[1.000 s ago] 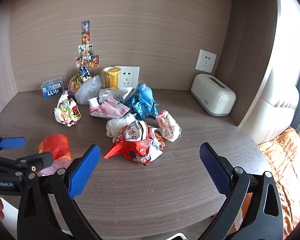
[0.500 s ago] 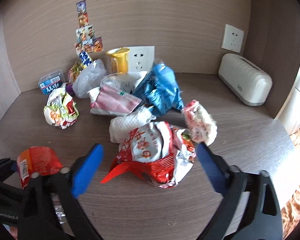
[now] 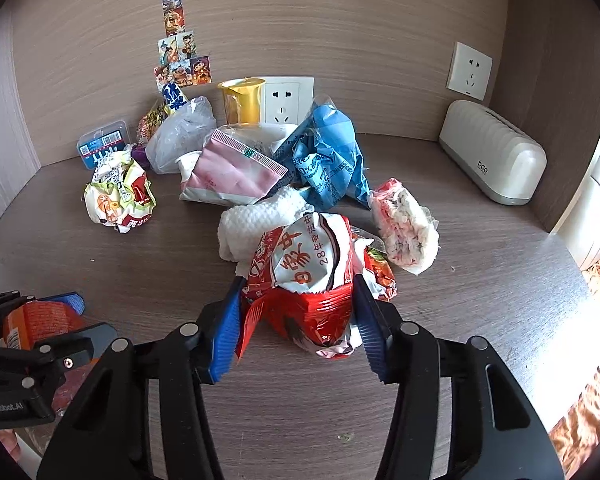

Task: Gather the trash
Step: 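Carry the bottle and red wrapper to the floor bin and release both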

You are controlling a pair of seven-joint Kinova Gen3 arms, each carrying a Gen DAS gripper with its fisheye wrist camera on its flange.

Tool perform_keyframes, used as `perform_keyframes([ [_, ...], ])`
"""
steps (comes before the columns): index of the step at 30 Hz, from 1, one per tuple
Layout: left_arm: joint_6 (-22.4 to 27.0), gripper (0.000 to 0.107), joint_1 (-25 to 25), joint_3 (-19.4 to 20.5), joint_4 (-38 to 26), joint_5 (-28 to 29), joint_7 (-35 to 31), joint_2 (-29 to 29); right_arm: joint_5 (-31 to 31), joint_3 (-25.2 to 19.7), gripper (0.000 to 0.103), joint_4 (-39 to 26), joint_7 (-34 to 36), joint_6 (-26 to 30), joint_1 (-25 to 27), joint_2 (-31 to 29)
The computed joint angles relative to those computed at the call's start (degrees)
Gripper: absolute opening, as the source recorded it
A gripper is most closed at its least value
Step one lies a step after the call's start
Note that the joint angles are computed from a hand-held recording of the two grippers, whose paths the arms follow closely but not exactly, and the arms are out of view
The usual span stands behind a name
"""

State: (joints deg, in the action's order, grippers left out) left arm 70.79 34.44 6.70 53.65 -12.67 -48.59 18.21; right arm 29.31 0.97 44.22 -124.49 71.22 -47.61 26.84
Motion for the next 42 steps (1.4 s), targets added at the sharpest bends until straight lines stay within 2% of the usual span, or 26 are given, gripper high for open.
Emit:
perform_keyframes([
  [1, -1.31, 0.057, -1.39, 0.99, 1.17, 1.19, -0.43, -0.78, -0.05, 0.02, 0.054, 0.00, -0.16, -0.02, 0.02, -0.02],
  [3, -3.46, 0.020, -3.08, 1.00, 2.94, 4.49, -2.31, -2.04, 0.63, 0.32, 0.054, 0.63, -0.95, -0.31, -0.44, -0.32],
  [5, -3.89, 0.016, -4.62, 1.46, 3.56, 6.56, -4.10, -2.71, 1.19, 0.41, 0.054, 1.24, -1.74, -0.65, -0.70, -0.70],
  [12, -1.39, 0.017, -5.19, 1.57, 1.69, 6.24, -10.45, -1.91, 4.18, 0.55, 0.053, 3.16, -4.33, -1.19, -1.97, -1.70],
  [13, -1.19, 0.018, -5.22, 1.54, 1.83, 6.15, -10.48, -2.33, 4.48, 0.47, 0.053, 3.26, -4.55, -1.19, -2.04, -1.83],
  [14, -0.17, 0.034, -4.33, 0.65, 1.14, 5.13, -9.70, -2.65, 5.07, 0.51, 0.053, 3.65, -5.01, -1.29, -2.33, -2.13],
  [15, 0.24, 0.069, -4.33, 0.82, 1.48, 4.10, -9.02, -3.43, 5.49, 0.45, 0.053, 3.75, -5.24, -1.21, -2.47, -2.22],
  [16, 0.56, 0.086, -3.31, 0.25, 1.71, 2.14, -7.41, -4.17, 5.73, 0.32, 0.053, 3.85, -5.35, -1.25, -2.50, -2.34],
  [17, 0.26, 0.095, -2.59, 0.00, 2.60, 0.31, -5.86, -5.27, 5.96, 0.22, 0.053, 3.97, -5.55, -1.23, -2.57, -2.50],
  [19, 0.63, 0.095, -3.33, 2.15, 3.36, -2.69, -4.38, -6.96, 6.43, 0.03, 0.053, 4.18, -5.74, -1.07, -2.74, -2.82],
  [21, 3.86, 0.095, -1.31, 2.38, 2.29, -7.05, -2.00, -7.51, 7.09, -0.11, 0.053, 4.60, -6.08, -1.18, -3.02, -3.11],
  [24, 8.04, 0.096, 0.71, 5.07, 2.29, -14.03, 4.49, -8.12, 7.52, -0.52, 0.053, 5.12, -6.06, -1.33, -3.19, -3.48],
  [28, 13.12, 0.096, 10.74, 0.60, 2.03, -19.69, 13.81, -8.16, 8.26, -1.07, 0.053, 7.03, -6.57, -2.44, -3.62, -4.65],
  [30, 15.70, 0.096, 13.87, 1.12, 1.59, -22.80, 18.47, -7.33, 8.29, -1.57, 0.053, 7.96, -6.66, -2.86, -3.53, -5.25],
  [34, 18.87, 0.098, 15.28, 3.88, 0.47, -24.99, 25.66, -5.19, 9.34, -2.52, 0.053, 10.87, -7.15, -3.89, -3.93, -7.10],
  [42, 23.37, 0.098, 20.10, 2.16, -2.66, -25.65, 32.54, -1.38, 12.93, -5.09, 0.053, 16.55, -9.30, -3.92, -4.23, -11.30],
])
